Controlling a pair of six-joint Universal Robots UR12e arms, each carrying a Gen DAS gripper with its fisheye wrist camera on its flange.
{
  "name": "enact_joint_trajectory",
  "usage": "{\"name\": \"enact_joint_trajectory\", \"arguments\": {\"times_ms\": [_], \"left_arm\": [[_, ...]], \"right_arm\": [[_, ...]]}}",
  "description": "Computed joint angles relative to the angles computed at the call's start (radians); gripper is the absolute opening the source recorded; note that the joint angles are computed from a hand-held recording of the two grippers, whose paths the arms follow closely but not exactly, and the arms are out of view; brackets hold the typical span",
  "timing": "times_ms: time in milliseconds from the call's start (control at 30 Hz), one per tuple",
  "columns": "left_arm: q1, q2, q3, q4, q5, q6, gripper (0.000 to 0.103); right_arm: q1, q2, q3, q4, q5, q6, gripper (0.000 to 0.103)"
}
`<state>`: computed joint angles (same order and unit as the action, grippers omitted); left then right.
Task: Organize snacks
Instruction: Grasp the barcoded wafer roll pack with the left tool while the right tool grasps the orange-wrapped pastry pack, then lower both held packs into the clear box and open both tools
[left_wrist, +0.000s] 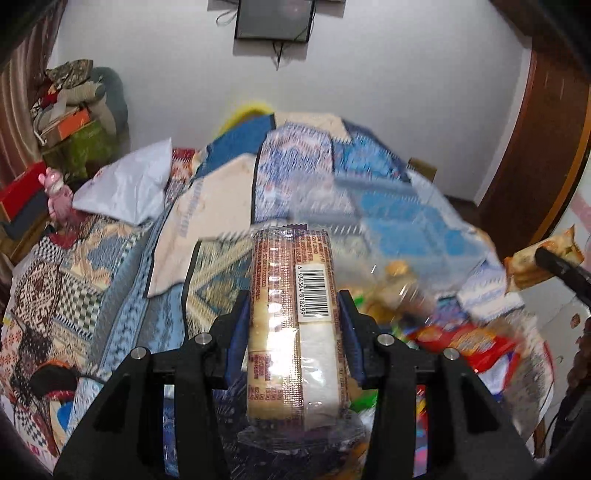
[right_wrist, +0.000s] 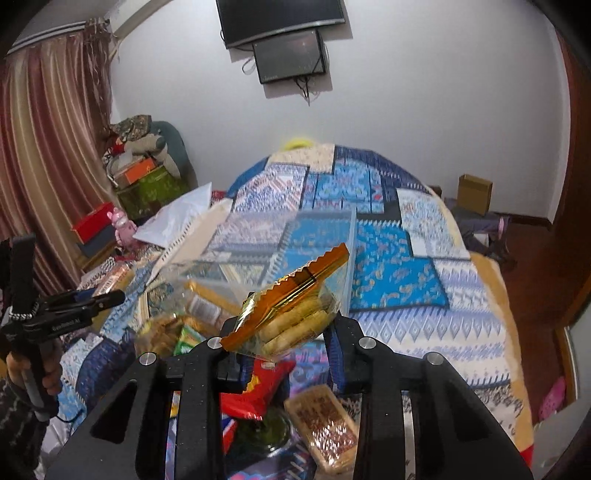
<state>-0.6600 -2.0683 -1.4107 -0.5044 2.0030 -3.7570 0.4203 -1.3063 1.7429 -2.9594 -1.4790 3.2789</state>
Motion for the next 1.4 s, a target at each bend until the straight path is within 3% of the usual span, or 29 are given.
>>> {"name": "enact_joint_trajectory", "arguments": {"times_ms": [433, 1067, 1300, 1400], "left_arm": [[0.032, -0.088, 0.155, 0.002, -0.049, 0.083, 0.045], [0.072, -0.226, 0.343, -0.178, -0.137, 0.115, 0.045], [0.061, -0.239, 0.361, -0.189, -0.099, 0.146, 0.047], [0.055, -0.230, 0.350, -0.177, -0.090, 0.143, 0.053]], "right_arm": [[0.004, 0.073, -0.113, 0.005, -0.020, -0.066, 0.029], [0.000, 0.187, -0.275, 0.309, -0.007, -0.165, 0.029], [0.004, 0.195, -0.285, 0.356, -0.005, -0.185, 0.030], [0.007, 0.192, -0.282, 0.355, -0.019, -0.186, 0.040]]}}
